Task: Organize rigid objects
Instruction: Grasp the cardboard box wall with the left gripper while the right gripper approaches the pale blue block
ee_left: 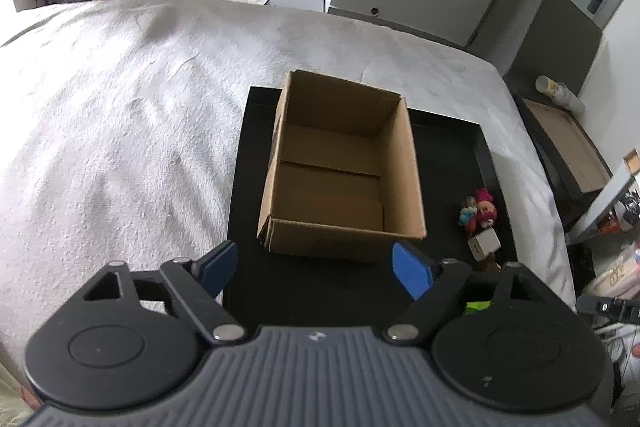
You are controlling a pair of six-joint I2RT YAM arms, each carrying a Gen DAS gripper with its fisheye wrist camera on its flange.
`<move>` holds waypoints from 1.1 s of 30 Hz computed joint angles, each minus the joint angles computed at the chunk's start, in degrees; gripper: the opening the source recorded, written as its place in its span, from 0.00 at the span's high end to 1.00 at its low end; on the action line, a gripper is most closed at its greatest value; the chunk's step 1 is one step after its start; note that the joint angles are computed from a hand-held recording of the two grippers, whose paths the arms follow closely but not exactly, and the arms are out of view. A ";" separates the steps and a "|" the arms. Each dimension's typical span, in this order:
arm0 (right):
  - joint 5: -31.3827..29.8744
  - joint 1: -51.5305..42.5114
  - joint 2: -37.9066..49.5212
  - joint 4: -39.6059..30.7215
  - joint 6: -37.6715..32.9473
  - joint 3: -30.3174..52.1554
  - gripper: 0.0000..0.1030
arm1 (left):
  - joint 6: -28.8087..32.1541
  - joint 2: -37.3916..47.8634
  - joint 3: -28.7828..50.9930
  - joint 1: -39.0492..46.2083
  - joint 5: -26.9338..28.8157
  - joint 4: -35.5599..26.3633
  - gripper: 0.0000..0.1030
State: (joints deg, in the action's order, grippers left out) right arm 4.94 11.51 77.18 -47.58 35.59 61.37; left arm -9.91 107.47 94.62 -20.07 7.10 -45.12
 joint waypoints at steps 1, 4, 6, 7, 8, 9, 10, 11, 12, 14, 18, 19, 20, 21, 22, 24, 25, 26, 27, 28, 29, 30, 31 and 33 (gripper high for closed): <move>-0.37 -0.47 0.85 0.11 -0.25 0.29 0.26 | -0.18 0.92 0.87 0.00 0.05 -0.38 0.24; -2.69 -2.66 3.22 0.90 -0.97 0.67 0.31 | -0.71 4.20 3.78 0.37 0.37 -1.19 0.29; -3.85 -4.02 4.77 1.40 -1.36 0.94 0.33 | -1.44 6.43 5.69 0.53 0.36 -1.77 0.31; -4.25 -4.65 5.54 1.62 -1.48 1.03 0.35 | -1.77 7.61 6.84 0.64 0.55 -2.15 0.33; -4.57 -5.23 6.26 1.74 -1.61 1.23 0.36 | -2.08 8.83 8.05 0.73 0.80 -2.53 0.34; -4.76 -5.70 6.95 1.76 -1.46 1.41 0.36 | -2.26 10.00 9.14 0.74 0.89 -2.91 0.35; -5.09 -6.26 7.59 1.78 -1.41 1.48 0.37 | -2.36 10.96 10.00 0.63 0.72 -3.14 0.37; -5.48 -6.85 8.42 1.86 -1.56 1.75 0.38 | -2.41 11.97 11.00 0.57 0.64 -3.52 0.39; -5.71 -7.23 9.04 1.84 -1.62 1.88 0.38 | -2.54 13.00 12.04 0.58 0.72 -3.87 0.40; -6.30 -7.85 10.34 1.85 -1.65 2.33 0.38 | -2.83 15.24 14.38 0.60 0.85 -4.65 0.43; -8.04 -9.27 12.94 2.89 -1.70 2.56 0.40 | -3.89 19.28 18.44 0.93 0.81 -6.09 0.51; -8.68 -9.76 13.77 3.19 -1.66 2.69 0.41 | -4.32 20.37 19.65 1.00 0.53 -6.54 0.53; -9.48 -10.30 14.57 3.45 -1.59 2.81 0.43 | -4.67 21.37 20.74 1.09 0.16 -6.94 0.55; -10.29 -10.84 15.43 3.74 -1.55 3.01 0.44 | -4.92 22.40 21.90 1.18 -0.21 -7.42 0.56; -10.89 -11.19 16.11 4.01 -1.45 3.13 0.45 | -5.14 23.37 23.07 1.27 -0.67 -8.03 0.57; -11.71 -11.80 17.69 4.12 -1.32 3.64 0.47 | -5.78 25.29 25.38 1.41 -1.92 -9.01 0.57; -12.01 -12.00 18.27 4.19 -1.26 3.81 0.47 | -5.87 26.51 27.08 1.49 -2.14 -9.86 0.58; -12.41 -12.32 19.12 4.24 -1.19 4.11 0.47 | -5.85 27.48 28.40 1.67 -2.10 -10.60 0.60; -12.61 -12.59 19.84 4.20 -1.00 4.38 0.47 | -5.86 28.43 29.64 1.80 -2.04 -11.28 0.62; -12.77 -12.88 20.44 4.21 -0.89 4.55 0.47 | -5.76 29.47 31.11 1.89 -2.14 -12.21 0.65; -12.90 -13.17 21.00 4.26 -0.99 4.59 0.47 | -5.61 30.22 32.05 1.98 -2.20 -12.74 0.68; -13.12 -13.42 21.69 4.26 -0.92 4.77 0.47 | -5.63 30.95 33.01 2.04 -2.24 -13.28 0.69; -13.64 -13.76 22.13 4.38 -0.76 4.74 0.47 | -5.70 31.85 34.27 2.12 -2.21 -14.02 0.73; -14.66 -14.26 23.27 4.75 -0.54 4.72 0.47 | -5.64 33.39 36.28 2.20 -1.97 -15.37 0.80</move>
